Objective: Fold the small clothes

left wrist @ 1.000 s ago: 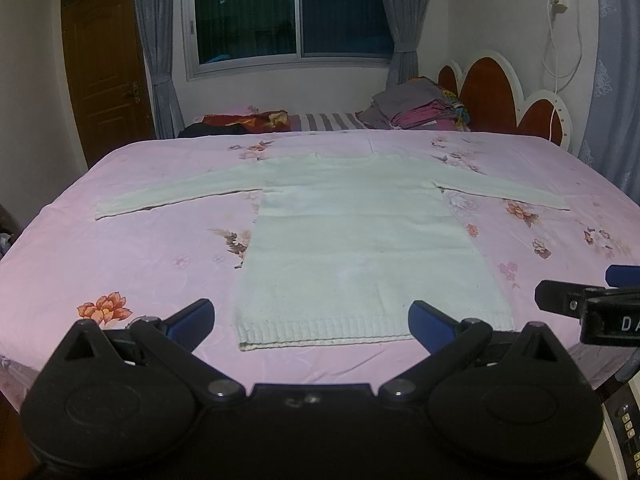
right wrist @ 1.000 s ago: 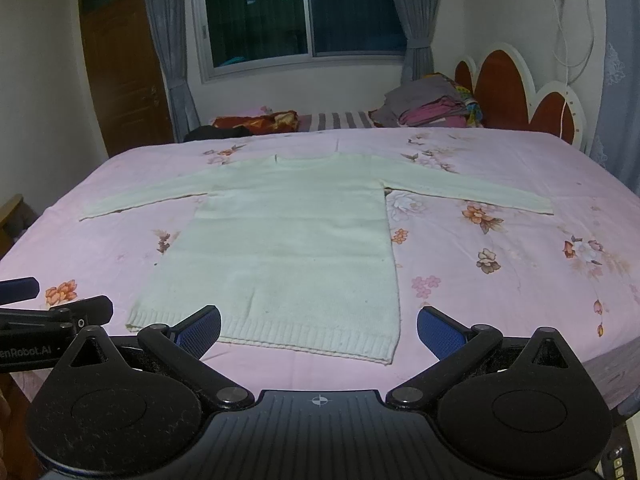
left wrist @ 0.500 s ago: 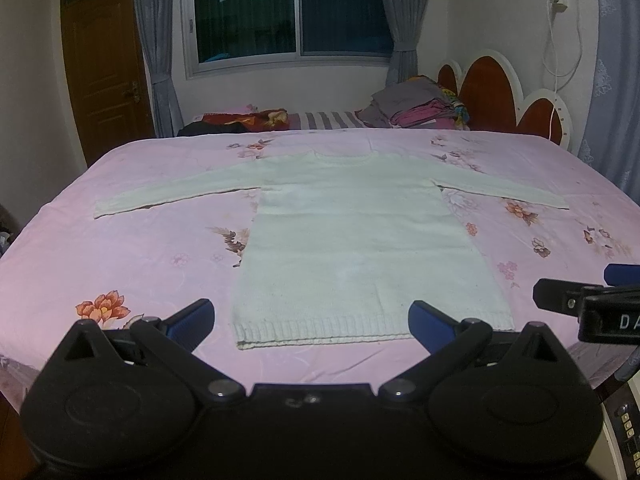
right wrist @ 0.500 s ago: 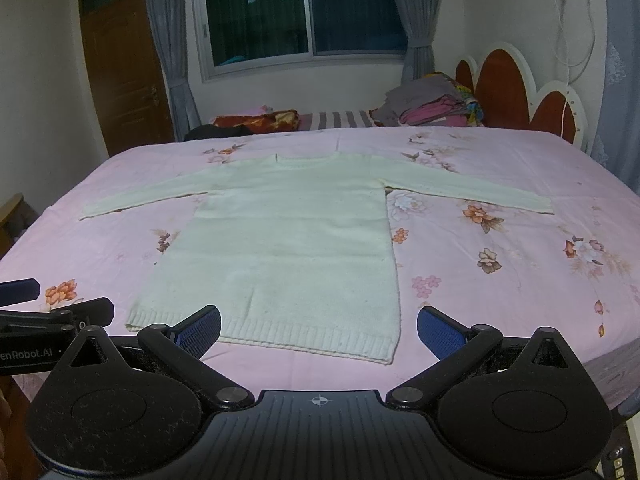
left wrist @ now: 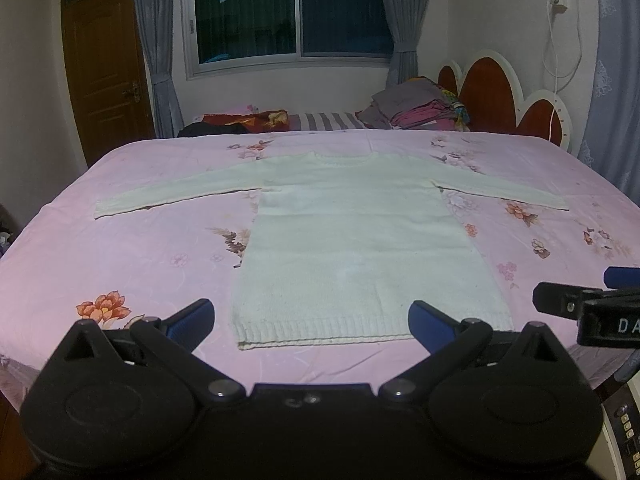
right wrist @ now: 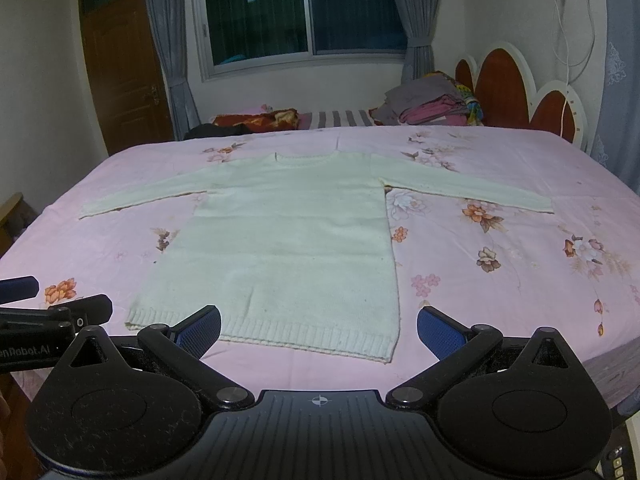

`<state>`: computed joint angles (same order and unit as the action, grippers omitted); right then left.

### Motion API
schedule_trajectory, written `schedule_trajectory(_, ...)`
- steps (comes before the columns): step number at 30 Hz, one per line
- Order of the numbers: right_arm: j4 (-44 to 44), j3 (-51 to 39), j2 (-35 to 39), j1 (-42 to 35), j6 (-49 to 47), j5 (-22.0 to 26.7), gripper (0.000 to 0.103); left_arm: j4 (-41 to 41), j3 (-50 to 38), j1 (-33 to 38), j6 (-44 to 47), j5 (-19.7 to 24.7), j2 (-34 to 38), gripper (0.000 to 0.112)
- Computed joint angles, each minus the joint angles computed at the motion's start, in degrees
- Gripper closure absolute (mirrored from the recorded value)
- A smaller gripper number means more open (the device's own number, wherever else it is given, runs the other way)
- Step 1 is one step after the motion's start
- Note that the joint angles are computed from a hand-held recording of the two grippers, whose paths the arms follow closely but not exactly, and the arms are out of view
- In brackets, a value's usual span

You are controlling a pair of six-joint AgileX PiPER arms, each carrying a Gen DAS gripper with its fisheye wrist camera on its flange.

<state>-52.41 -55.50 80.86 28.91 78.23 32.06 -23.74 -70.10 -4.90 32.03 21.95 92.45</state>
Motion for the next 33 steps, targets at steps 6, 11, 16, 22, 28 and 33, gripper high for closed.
schedule_trajectory(6,-0.05,0.10,0.31,0.07,0.44,0.40,0.000,0.68,-0.56,0.21,-1.27,0.67,0.38,0.010)
schedule_trajectory(11,-0.22,0.35,1.43,-0.80,2.25,0.15,0.000,1.52,-2.07,0.75,-2.58,1.97,2.23,0.010)
schedule_trajectory(16,-0.42,-0.60,3.40,-3.35,2.27,-1.79,0.000,-0.64,-4.69,0.97,1.50,1.20,5.22,0.010)
schedule_trajectory(22,-0.23,-5.92,8.53,-7.52,0.83,-3.23,0.000,-5.53,-14.54,1.89,6.42,4.24,12.90,0.010)
schedule_trajectory(28,0.31,-13.84,15.10,-10.30,-0.38,-2.84,0.000,-5.22,-32.18,2.86,4.93,12.81,23.62,0.010)
schedule_trajectory(33,-0.02,-21.53,20.39,-11.55,0.75,-0.69,0.000,-5.68,-51.58,4.05,3.45,23.83,34.40,0.009)
